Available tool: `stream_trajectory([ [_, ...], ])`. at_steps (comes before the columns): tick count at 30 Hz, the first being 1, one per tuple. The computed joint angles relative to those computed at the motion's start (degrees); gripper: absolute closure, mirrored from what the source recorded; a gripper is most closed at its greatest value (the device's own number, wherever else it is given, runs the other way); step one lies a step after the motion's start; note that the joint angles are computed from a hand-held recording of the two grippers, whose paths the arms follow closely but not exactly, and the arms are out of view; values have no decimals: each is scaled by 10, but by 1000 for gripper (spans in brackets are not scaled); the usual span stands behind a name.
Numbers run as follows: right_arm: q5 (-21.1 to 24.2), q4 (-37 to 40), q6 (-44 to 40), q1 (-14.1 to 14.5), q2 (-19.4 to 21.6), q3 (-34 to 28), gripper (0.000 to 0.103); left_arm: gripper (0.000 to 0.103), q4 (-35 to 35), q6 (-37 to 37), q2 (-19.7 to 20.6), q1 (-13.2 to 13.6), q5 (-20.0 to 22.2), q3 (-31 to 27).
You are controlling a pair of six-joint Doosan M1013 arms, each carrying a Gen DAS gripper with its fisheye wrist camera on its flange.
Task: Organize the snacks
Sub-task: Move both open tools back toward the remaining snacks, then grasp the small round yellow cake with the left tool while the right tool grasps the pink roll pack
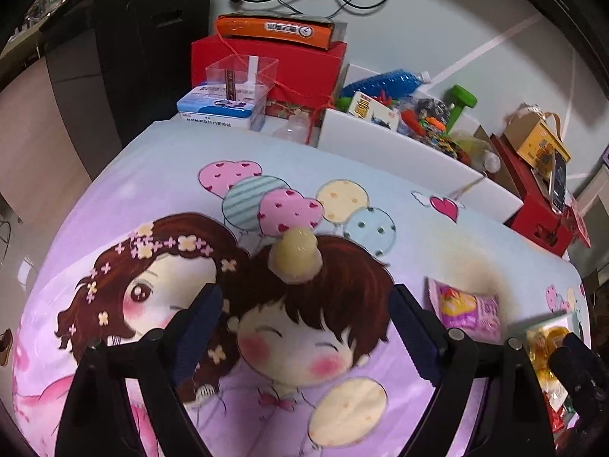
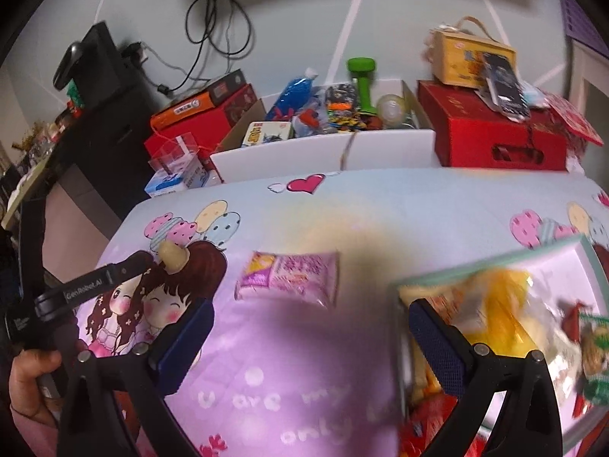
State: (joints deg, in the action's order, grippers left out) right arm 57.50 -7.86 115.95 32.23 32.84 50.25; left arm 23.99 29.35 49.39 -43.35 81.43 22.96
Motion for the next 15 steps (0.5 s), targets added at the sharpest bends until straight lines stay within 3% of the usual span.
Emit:
stream_trajectory([
  [7,72,53,-66,-4,70,-96,0,14,-20,-27,-35,16,-69,81],
  [11,80,93,-80,-11,85,-108,0,14,-24,-46,-44,23,-85,108],
  [13,88,102,-82,-13,94,-117,0,14,-39,-39,-41,27,-100,106],
  [15,97,99,-84,-13,102,-127,0,14,-43,-13,-19,28,-80,67],
])
